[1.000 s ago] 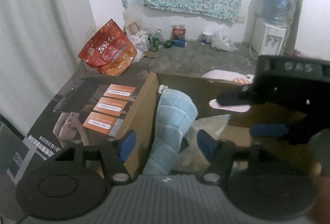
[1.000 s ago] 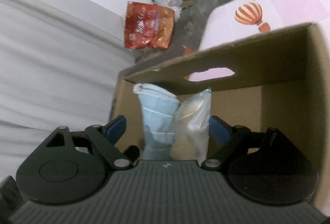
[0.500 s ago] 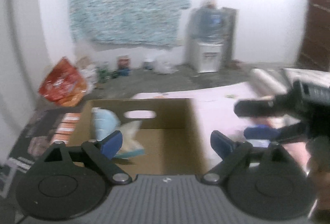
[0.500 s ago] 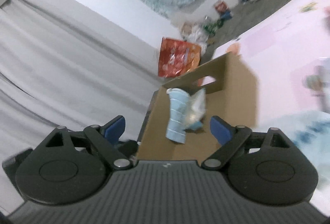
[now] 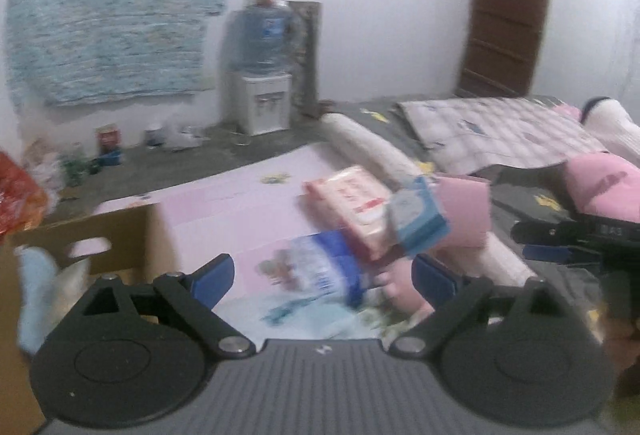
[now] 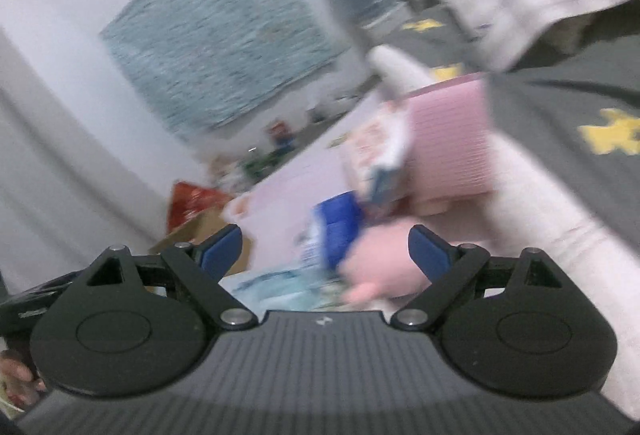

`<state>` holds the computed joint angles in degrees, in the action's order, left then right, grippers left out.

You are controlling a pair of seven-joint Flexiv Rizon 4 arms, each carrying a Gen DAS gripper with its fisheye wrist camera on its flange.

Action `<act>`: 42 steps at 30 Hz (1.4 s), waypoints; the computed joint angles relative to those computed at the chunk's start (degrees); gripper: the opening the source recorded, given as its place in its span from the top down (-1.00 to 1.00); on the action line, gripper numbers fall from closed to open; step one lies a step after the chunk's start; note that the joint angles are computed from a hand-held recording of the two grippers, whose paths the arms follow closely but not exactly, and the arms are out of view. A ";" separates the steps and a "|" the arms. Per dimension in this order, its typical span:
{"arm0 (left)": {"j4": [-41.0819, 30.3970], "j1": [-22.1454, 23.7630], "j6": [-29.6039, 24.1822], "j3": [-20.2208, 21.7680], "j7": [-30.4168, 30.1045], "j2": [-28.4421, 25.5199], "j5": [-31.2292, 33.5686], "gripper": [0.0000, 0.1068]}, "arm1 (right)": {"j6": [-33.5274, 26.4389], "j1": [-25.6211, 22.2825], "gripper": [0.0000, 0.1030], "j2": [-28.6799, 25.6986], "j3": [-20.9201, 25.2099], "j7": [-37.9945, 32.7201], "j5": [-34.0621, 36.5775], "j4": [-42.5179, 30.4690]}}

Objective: Organize soft objects
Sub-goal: 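Grasp the blue bandage box with the left tool while the right tool grasps the pink sponge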

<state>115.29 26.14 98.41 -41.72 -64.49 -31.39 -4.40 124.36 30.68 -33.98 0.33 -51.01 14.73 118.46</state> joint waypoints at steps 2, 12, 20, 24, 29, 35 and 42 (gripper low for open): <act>-3.39 -4.04 -1.34 1.57 0.02 -2.56 -0.81 -0.80 | 0.20 -0.13 -0.76 -1.67 -1.08 1.15 2.31 -0.89; -24.68 -29.61 -7.56 20.59 10.74 -14.39 -1.15 -0.80 | -0.05 -10.59 -0.73 -13.15 0.84 7.08 -7.17 -12.86; -46.28 -35.86 -31.42 26.95 -0.24 -24.13 -17.35 -0.80 | 0.34 -21.15 -0.67 -20.42 7.16 14.80 -21.24 -20.20; -61.49 -37.79 -46.05 31.12 -7.05 -31.65 -18.30 -0.80 | 0.06 -24.46 -0.64 -23.05 8.76 17.61 -27.71 -22.45; -77.21 -37.92 -59.81 31.77 -12.79 -40.38 -19.00 -0.81 | 1.47 -26.59 -0.55 -25.14 9.75 20.58 -32.93 -23.53; -89.40 -38.54 -68.31 32.76 -18.93 -47.04 -19.26 -0.70 | 3.43 -27.70 -0.38 -27.89 9.83 24.23 -37.18 -26.25; -86.24 -38.43 -66.17 32.01 -19.29 -45.64 -18.69 -0.42 | 5.71 -26.13 0.09 -28.76 7.94 26.17 -37.84 -27.28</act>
